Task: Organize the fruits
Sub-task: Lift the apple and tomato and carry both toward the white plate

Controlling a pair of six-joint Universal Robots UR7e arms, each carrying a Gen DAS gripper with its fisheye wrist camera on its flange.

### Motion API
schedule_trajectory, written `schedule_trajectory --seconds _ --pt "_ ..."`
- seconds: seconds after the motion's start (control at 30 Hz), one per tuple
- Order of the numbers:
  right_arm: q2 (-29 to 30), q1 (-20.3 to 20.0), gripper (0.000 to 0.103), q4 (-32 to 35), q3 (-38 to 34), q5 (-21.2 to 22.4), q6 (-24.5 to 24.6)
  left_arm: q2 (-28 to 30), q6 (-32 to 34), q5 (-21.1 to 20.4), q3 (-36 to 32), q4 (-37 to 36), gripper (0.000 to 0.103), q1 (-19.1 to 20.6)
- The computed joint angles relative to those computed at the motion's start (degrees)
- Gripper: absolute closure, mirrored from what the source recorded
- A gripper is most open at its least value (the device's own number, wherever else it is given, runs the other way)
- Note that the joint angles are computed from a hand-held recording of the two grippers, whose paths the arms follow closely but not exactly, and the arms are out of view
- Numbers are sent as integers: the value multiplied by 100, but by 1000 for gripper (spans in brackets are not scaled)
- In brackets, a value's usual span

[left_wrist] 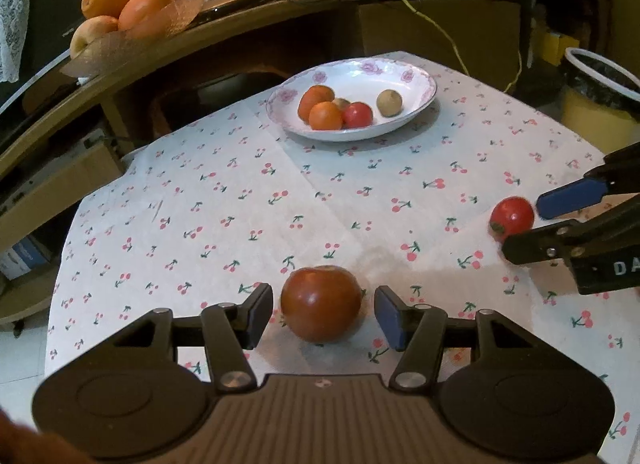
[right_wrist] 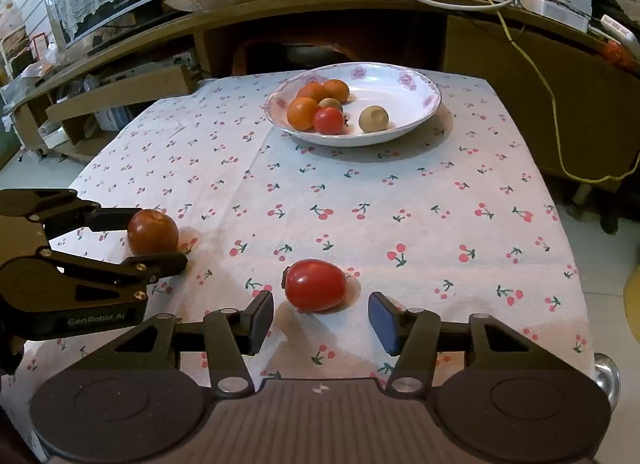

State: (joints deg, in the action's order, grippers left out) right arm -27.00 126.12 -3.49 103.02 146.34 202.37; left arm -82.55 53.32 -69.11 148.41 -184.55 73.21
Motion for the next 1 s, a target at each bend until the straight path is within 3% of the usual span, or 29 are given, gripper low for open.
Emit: schedule_trajectory --seconds 0.2,0.3,0.47,0.73,1.0 --pt "-102 -67 48 -133 106 -19 77 75 6 16 31 -96 42 -35" --pt "-152 -87 49 -201 158 -37 75 66 48 -28 24 -149 49 51" --pt "-156 -80 69 -271 125 -108 -43 19 2 -201 -108 75 56 197" --pt "175 60 69 390 -362 178 -44 -19 -12 -185 -131 193 57 172" --pt "65 131 69 296 -386 167 -102 -55 -219 -119 -80 123 57 -151"
